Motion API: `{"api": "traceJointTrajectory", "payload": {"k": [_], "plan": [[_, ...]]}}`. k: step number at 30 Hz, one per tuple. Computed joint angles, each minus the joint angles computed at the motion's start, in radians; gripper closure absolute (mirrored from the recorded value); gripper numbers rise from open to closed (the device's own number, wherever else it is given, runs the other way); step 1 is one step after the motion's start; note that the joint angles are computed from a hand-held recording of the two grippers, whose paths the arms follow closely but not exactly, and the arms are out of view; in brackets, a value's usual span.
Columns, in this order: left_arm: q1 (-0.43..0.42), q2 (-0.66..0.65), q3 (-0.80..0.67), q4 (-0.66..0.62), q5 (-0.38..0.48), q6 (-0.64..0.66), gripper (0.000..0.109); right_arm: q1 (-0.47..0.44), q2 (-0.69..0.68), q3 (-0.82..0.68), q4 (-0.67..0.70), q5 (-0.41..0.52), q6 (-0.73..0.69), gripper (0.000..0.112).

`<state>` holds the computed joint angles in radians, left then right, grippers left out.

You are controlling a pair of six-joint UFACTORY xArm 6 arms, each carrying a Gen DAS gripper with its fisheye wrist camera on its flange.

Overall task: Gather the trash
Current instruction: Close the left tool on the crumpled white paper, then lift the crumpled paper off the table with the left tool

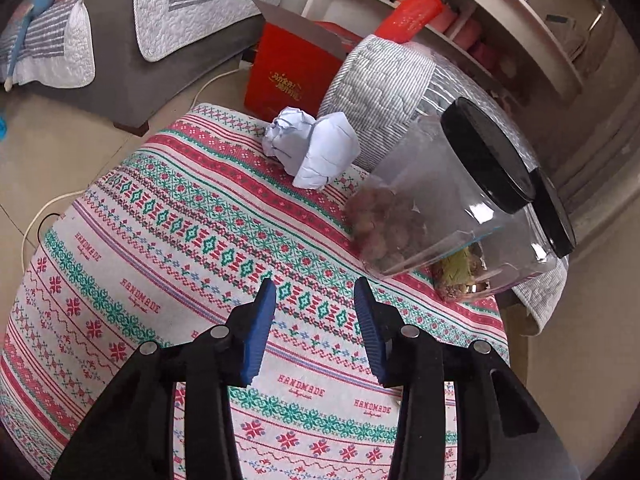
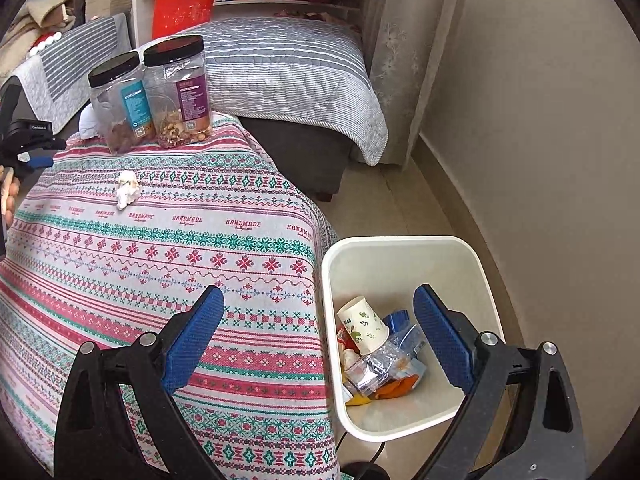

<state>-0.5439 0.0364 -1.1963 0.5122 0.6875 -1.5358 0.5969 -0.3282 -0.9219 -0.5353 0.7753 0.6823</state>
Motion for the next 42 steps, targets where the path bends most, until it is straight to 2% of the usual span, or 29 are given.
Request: {"api": "traceJointTrajectory", "payload": {"k": [4, 10, 13, 17, 25, 33, 42], "plan": [[0.043, -0.023, 0.056, -0.02, -0.081, -0.009, 0.068, 0.016, 0.027, -0.015, -0.006, 0.011, 0.001, 0.02], [0.108, -0.054, 0.157, -0.117, -0.277, 0.01, 0.07, 0.032, 0.062, -0.035, -0.017, 0.021, 0.012, 0.02], [0.127, -0.063, 0.189, -0.145, -0.339, 0.01, 0.07, 0.039, 0.078, -0.043, -0.019, 0.025, 0.014, 0.02], [0.147, -0.072, 0.198, -0.133, -0.345, -0.001, 0.07, 0.05, 0.096, -0.055, -0.021, 0.034, 0.012, 0.02], [0.184, -0.037, 0.164, -0.171, -0.388, 0.063, 0.069, 0.056, 0.122, -0.065, -0.024, 0.045, 0.002, 0.02], [0.237, 0.071, 0.052, -0.196, -0.41, 0.119, 0.069, 0.044, 0.151, -0.076, -0.007, 0.048, -0.044, 0.02], [0.252, 0.212, -0.105, -0.251, -0.394, 0.2, 0.069, 0.055, 0.16, -0.079, 0.014, 0.058, -0.123, 0.02]]}}
